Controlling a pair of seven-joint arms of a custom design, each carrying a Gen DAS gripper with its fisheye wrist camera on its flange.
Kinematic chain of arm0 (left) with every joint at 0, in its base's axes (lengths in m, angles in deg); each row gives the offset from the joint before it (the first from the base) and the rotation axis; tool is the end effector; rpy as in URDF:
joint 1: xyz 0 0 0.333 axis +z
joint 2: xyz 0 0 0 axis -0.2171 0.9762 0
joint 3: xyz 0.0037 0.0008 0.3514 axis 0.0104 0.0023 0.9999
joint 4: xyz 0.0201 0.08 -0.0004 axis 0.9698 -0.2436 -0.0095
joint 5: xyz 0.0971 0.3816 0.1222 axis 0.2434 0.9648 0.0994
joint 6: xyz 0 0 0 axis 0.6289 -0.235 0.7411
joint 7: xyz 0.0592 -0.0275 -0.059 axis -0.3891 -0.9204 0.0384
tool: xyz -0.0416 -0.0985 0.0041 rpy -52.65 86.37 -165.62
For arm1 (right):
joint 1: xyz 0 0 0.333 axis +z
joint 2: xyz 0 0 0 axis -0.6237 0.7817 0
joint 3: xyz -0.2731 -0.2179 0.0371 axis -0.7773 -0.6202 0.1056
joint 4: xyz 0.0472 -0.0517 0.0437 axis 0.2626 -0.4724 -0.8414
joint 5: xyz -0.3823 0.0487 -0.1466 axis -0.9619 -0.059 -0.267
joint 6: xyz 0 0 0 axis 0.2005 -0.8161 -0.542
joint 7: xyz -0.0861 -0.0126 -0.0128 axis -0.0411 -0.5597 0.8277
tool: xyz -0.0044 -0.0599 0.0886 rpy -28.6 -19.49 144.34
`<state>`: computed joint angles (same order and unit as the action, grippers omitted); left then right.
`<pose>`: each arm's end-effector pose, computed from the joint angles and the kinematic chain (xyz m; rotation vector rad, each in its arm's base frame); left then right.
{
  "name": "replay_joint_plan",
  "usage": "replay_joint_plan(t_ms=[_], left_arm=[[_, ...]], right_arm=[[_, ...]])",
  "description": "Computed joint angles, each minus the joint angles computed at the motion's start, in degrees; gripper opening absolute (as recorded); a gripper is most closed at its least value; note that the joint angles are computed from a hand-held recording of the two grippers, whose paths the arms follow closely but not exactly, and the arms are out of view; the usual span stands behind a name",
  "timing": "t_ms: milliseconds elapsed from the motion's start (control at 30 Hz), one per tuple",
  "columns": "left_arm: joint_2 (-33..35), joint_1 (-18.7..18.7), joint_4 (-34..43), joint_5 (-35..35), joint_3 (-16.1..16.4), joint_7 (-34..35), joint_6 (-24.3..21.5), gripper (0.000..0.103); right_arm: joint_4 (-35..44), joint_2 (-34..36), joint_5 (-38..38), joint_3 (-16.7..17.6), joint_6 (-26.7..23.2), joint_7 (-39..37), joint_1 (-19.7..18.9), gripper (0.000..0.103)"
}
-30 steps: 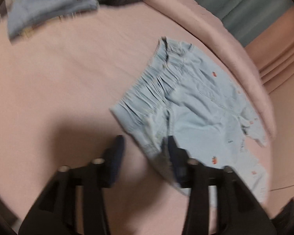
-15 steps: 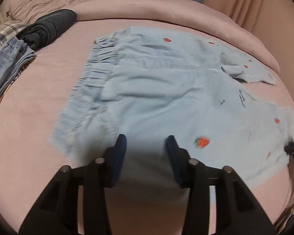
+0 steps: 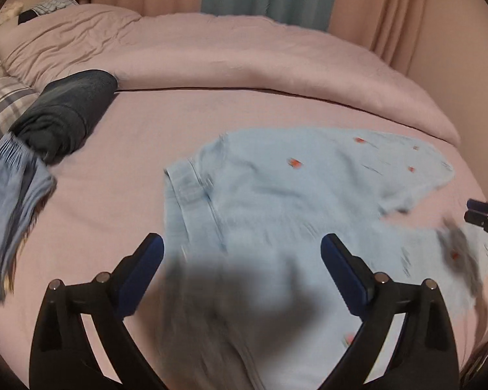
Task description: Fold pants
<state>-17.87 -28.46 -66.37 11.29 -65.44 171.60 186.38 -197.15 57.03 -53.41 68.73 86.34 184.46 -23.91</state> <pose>0.4438 -0.0953 0.4439 -1.6405 2.0621 -0.8952 0.3583 0.2057 0.4508 -1.9014 1.6638 -0.5840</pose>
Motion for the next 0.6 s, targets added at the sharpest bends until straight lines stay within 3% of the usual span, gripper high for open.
replay_joint_plan(t_ms=[100, 167, 200, 300, 367, 433, 467, 500, 533, 600], left_arm=[[6.8, 0.8, 7.5, -0.7, 1.7, 2.1, -4.2, 0.097], [10.0, 2.9, 11.7, -2.0, 1.0, 4.8, -7.6, 0.097], [12.9, 3.0, 15.6, -2.0, 2.2, 6.4, -12.1, 0.096], [17.4, 6.2, 22.3, -0.9, 1.6, 8.4, -21.0, 0.095], [20.6, 8.2, 26.3, 1.1, 0.8, 9.7, -26.2, 0.092], [23.4, 9.8, 29.1, 4.9, -0.1, 9.4, -29.2, 0.081], [24.2, 10.4, 29.6, 6.2, -0.6, 9.2, -29.5, 0.066], [25.2, 11.3, 30.9, 6.7, -1.1, 9.5, -30.8, 0.058], [25.3, 12.4, 30.9, 5.5, -2.1, 11.8, -31.2, 0.056], [24.5, 14.6, 30.3, 2.2, -4.0, 16.6, -32.3, 0.036]], right_arm=[[8.7, 10.4, 0.8, -2.7, 2.3, -6.0, 1.9, 0.054], [14.8, 16.2, 0.3, -3.4, 1.4, -9.8, 2.0, 0.054], [18.3, 19.3, 1.9, -4.5, 1.0, -13.4, 3.0, 0.054], [27.2, 26.9, 11.3, -6.3, -0.9, -26.2, 4.7, 0.057], [33.5, 31.9, 20.9, -5.1, -4.2, -37.6, 3.9, 0.062], [39.3, 36.5, 24.2, -3.8, -9.0, -44.5, 2.9, 0.062], [42.5, 39.0, 25.3, -3.2, -12.4, -46.7, 2.4, 0.062], [44.7, 40.8, 26.4, -2.7, -15.6, -48.5, 2.0, 0.062], [45.9, 41.9, 26.7, -2.6, -18.0, -49.4, 1.8, 0.06], [46.5, 42.9, 24.2, -3.2, -19.6, -49.2, 2.9, 0.047]])
